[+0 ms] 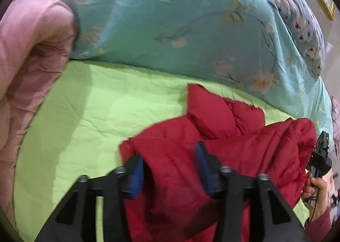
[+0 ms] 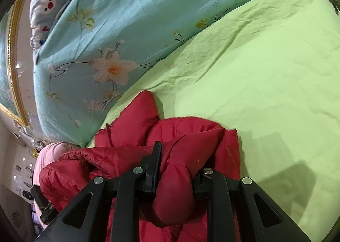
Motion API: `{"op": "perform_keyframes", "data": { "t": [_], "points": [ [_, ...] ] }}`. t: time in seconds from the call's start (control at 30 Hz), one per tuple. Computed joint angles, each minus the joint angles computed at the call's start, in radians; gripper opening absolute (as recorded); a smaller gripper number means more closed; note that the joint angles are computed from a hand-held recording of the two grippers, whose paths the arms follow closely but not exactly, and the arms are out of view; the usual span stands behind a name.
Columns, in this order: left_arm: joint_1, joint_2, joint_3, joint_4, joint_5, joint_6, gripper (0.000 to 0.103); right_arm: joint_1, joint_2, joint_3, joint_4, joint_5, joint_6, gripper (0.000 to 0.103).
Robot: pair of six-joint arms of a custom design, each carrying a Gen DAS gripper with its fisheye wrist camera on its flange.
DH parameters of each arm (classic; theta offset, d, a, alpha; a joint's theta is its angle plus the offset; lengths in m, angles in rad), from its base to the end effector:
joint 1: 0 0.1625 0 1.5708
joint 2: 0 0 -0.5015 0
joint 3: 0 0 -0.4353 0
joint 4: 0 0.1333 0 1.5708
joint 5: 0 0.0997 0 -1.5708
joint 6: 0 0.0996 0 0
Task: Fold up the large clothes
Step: 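Lay the lifted hem onto the collar half and open both tools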
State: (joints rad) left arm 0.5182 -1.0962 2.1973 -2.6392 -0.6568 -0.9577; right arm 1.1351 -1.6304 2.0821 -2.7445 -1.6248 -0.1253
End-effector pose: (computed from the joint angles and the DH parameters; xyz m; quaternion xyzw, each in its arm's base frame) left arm -0.3500 -0.4438 0.1564 0.0498 0.8959 -0.3646 0.2489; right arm -0.0960 -0.5094 0.4644 -0.1540 -0.9225 0.3323 0.1220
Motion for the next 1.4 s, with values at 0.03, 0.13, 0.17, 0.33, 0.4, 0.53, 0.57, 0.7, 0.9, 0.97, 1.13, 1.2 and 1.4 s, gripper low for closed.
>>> {"op": "perform_keyframes", "data": {
  "t": [0.03,0.13,0.17,0.33,0.4,0.53,0.57,0.7,0.9,0.97,1.13,1.2,1.4],
  "points": [
    [-0.013,-0.009,0.001,0.063,0.041,-0.051,0.075,0.002,0.005,-0.003,-0.004,-0.005,0.002,0.018],
    [-0.055,-0.024,0.019,0.128,0.107,-0.104,0.079,0.009,0.026,-0.01,-0.025,-0.028,0.009,0.018],
    [-0.07,-0.026,0.024,0.12,0.104,-0.095,0.079,0.007,0.029,-0.011,-0.028,-0.027,0.011,0.018],
    [-0.148,0.033,0.04,-0.042,0.071,0.031,0.079,-0.006,0.034,-0.018,-0.017,-0.01,0.023,0.02],
    [-0.163,0.097,0.022,-0.128,0.039,0.116,0.079,-0.008,0.033,-0.024,-0.002,-0.003,0.026,0.023],
    [-0.147,0.216,-0.06,-0.121,0.008,0.211,0.079,-0.012,0.013,-0.037,0.051,0.029,0.046,0.031],
    [-0.137,0.24,-0.081,-0.09,0.02,0.209,0.079,-0.01,0.006,-0.038,0.06,0.031,0.048,0.032],
    [-0.07,0.29,-0.114,-0.132,0.003,0.224,0.08,0.01,-0.059,-0.025,0.089,0.027,0.018,0.046],
    [-0.012,0.327,-0.129,-0.144,0.024,0.208,0.079,0.056,-0.159,0.058,0.019,-0.002,-0.1,0.062],
    [-0.005,0.345,-0.142,-0.145,0.037,0.217,0.079,0.083,-0.182,0.095,-0.012,-0.014,-0.156,0.062],
    [0.008,0.364,-0.158,-0.15,0.059,0.23,0.079,0.198,-0.151,0.177,-0.01,-0.129,-0.411,0.062],
    [0.009,0.361,-0.165,-0.093,0.079,0.192,0.079,0.225,-0.101,0.189,-0.043,-0.187,-0.464,0.061],
    [0.056,0.37,-0.228,0.057,0.115,0.095,0.079,0.253,0.081,0.126,-0.182,-0.36,-0.447,0.061]
  ]
}}
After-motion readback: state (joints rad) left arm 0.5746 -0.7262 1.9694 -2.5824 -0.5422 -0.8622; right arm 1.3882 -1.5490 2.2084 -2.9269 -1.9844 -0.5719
